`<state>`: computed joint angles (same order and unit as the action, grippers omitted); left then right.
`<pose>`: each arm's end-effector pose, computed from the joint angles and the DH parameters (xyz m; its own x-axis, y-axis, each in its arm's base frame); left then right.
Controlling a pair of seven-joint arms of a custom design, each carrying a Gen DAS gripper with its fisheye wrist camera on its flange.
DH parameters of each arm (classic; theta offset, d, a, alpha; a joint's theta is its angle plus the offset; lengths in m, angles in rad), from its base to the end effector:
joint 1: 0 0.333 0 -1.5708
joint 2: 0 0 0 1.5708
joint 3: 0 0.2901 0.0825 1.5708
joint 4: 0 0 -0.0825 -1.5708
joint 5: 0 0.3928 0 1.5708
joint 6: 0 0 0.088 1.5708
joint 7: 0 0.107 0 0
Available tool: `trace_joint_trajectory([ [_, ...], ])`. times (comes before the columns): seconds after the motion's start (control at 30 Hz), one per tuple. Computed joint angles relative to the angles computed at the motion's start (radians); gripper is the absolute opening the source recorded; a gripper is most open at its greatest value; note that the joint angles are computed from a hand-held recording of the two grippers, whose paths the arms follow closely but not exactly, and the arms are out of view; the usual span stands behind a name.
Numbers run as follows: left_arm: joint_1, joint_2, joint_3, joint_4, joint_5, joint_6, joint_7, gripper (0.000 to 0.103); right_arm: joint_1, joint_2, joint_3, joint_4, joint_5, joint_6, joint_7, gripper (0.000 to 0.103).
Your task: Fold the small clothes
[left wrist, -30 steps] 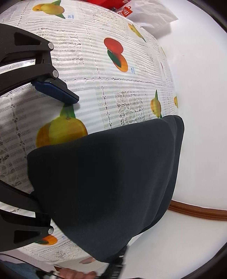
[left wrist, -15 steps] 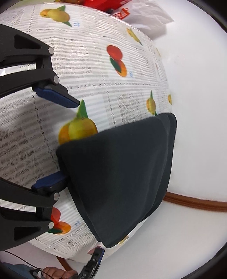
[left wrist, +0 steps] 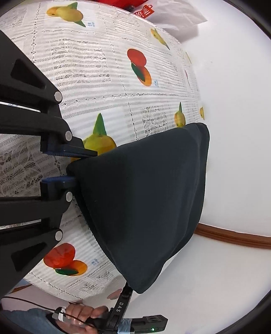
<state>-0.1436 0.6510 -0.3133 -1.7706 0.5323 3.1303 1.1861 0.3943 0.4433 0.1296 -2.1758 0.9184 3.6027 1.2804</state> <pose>0.6163 -0.3197 0.2670 -0.4793 -0.8737 0.0838 -0.6700 0.3026 -0.6779 0.5365 0.1913 0.2460 -0.1340 -0.9622 -0.2370 -0.6464 0.2661 -0.7150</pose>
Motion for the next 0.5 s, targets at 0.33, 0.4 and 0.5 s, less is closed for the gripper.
trace_joint_trajectory([
  [0.33, 0.2, -0.083, -0.188, -0.156, -0.053, 0.047, 0.101, 0.038, 0.071, -0.162, -0.021, -0.118, 0.18, 0.075, -0.223, 0.016],
  [0.4, 0.183, -0.104, -0.17, -0.165, -0.04, 0.07, 0.085, 0.043, 0.042, -0.17, 0.002, -0.129, 0.099, 0.101, -0.156, 0.016],
  [0.5, 0.114, -0.081, -0.113, -0.086, -0.022, 0.048, 0.065, 0.043, 0.033, -0.114, 0.004, -0.059, 0.063, 0.104, -0.132, 0.016],
])
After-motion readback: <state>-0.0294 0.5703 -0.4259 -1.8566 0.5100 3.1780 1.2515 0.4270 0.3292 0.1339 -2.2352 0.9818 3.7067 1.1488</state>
